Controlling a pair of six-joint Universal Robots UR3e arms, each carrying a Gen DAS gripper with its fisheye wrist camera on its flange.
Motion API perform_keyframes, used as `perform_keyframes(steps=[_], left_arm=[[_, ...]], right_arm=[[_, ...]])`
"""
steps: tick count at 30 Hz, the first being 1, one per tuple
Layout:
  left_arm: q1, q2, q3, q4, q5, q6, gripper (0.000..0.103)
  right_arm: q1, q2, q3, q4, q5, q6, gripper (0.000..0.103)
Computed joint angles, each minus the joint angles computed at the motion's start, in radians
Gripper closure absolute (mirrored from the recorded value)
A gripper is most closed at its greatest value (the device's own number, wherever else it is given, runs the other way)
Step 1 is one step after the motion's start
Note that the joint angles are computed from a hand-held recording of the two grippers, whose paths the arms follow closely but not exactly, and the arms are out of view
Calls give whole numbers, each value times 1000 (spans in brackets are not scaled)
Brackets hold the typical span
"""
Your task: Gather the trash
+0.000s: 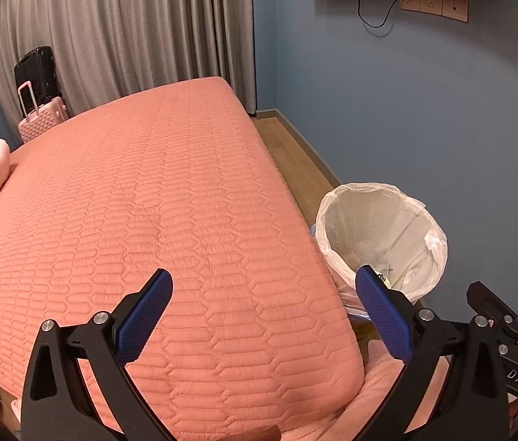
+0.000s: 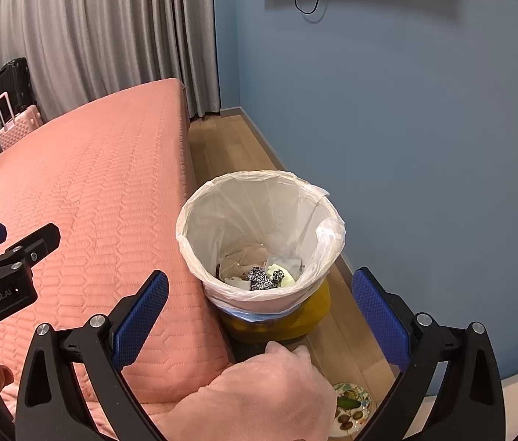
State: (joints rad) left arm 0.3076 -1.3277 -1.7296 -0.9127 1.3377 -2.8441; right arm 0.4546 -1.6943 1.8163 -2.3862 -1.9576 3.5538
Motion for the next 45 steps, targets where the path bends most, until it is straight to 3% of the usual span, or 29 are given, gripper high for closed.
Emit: perform_keyframes(steps=[45], left_arm=[[-60,-4,-15,23,68,-31,7]], right_arm=[[13,-13,37,-23,-8,8,5]])
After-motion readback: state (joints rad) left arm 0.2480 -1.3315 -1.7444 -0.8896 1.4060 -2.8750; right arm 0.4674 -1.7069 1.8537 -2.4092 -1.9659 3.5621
